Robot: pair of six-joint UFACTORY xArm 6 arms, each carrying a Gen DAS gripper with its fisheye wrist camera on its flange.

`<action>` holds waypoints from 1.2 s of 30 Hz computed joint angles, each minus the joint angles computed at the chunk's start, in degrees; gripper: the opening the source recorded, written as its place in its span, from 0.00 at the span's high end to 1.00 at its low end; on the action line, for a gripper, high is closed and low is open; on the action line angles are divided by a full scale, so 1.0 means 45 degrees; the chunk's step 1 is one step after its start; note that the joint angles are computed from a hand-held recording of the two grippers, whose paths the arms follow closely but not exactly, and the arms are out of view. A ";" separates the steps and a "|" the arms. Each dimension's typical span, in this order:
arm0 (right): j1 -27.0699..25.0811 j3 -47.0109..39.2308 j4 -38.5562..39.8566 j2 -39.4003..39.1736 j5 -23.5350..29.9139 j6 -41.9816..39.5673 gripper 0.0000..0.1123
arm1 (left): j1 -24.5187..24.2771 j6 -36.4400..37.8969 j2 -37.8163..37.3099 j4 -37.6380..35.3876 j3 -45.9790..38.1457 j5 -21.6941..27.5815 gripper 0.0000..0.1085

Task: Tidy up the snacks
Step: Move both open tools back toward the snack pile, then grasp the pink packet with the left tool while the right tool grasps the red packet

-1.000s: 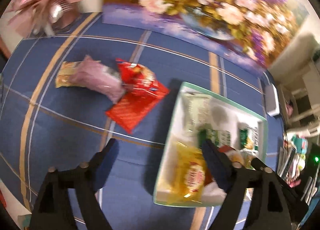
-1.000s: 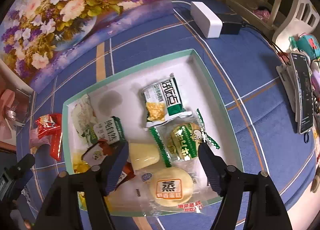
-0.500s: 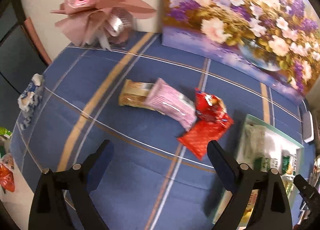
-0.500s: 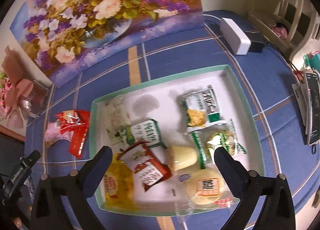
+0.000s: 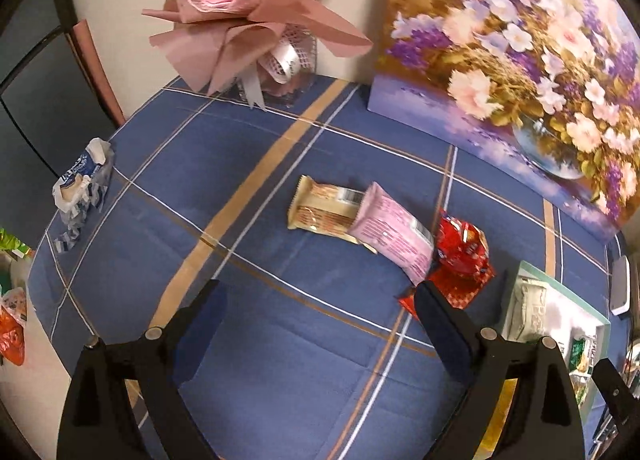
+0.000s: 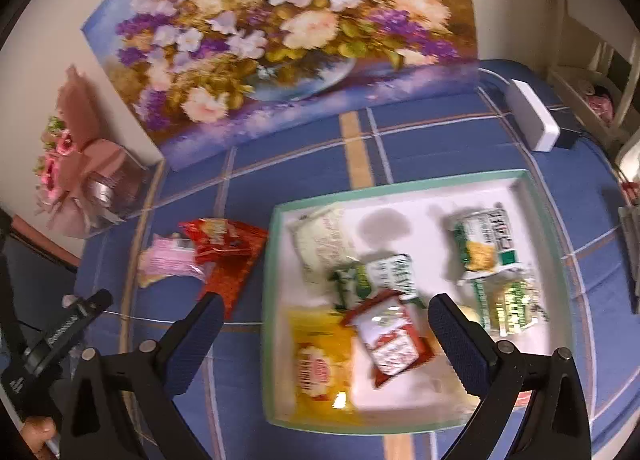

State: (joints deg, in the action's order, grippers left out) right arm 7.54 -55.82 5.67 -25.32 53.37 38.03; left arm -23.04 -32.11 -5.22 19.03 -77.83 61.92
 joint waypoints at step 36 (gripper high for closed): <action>0.0812 -0.4790 0.1943 0.5530 -0.0109 -0.3421 0.08 | 0.2370 0.7182 0.2772 -0.4462 -0.2648 -0.1542 0.13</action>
